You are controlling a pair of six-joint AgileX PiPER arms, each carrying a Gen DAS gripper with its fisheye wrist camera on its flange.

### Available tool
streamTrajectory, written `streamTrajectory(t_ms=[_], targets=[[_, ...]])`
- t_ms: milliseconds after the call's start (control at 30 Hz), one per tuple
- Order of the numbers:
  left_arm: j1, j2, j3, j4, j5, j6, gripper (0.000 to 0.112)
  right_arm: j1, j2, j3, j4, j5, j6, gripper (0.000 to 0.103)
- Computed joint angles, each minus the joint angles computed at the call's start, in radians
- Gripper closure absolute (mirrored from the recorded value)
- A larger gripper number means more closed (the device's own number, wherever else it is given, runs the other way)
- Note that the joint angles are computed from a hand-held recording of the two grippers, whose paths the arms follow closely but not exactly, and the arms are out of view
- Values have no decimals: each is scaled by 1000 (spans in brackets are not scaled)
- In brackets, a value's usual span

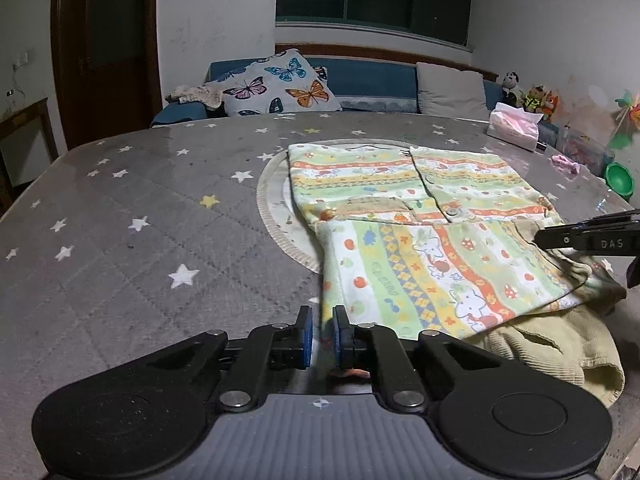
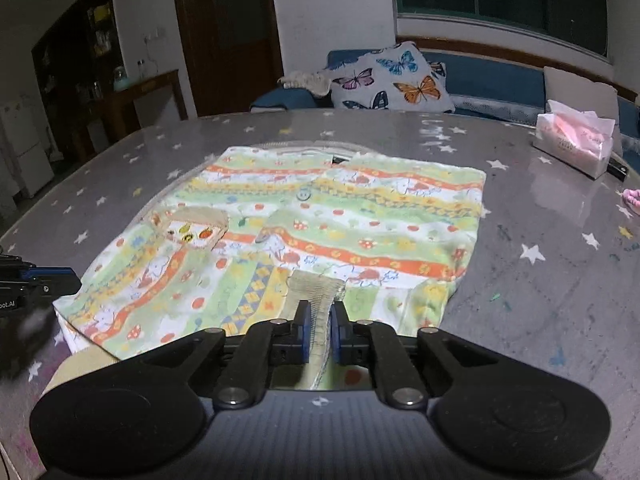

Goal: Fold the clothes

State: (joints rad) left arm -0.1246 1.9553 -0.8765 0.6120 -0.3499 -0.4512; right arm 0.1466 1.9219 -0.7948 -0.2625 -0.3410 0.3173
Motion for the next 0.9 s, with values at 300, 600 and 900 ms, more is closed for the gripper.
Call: streamTrajectory(t_ms=[300, 600, 900], targets=[[-49, 27, -140, 132, 35, -115, 99, 8, -30, -16, -163, -6, 92, 81], [-128, 188, -360, 377, 158, -343, 99, 2, 47, -96, -359, 22, 262, 76], [-148, 107, -219, 45, 84, 61, 80, 17, -57, 15, -373, 19, 195, 69]])
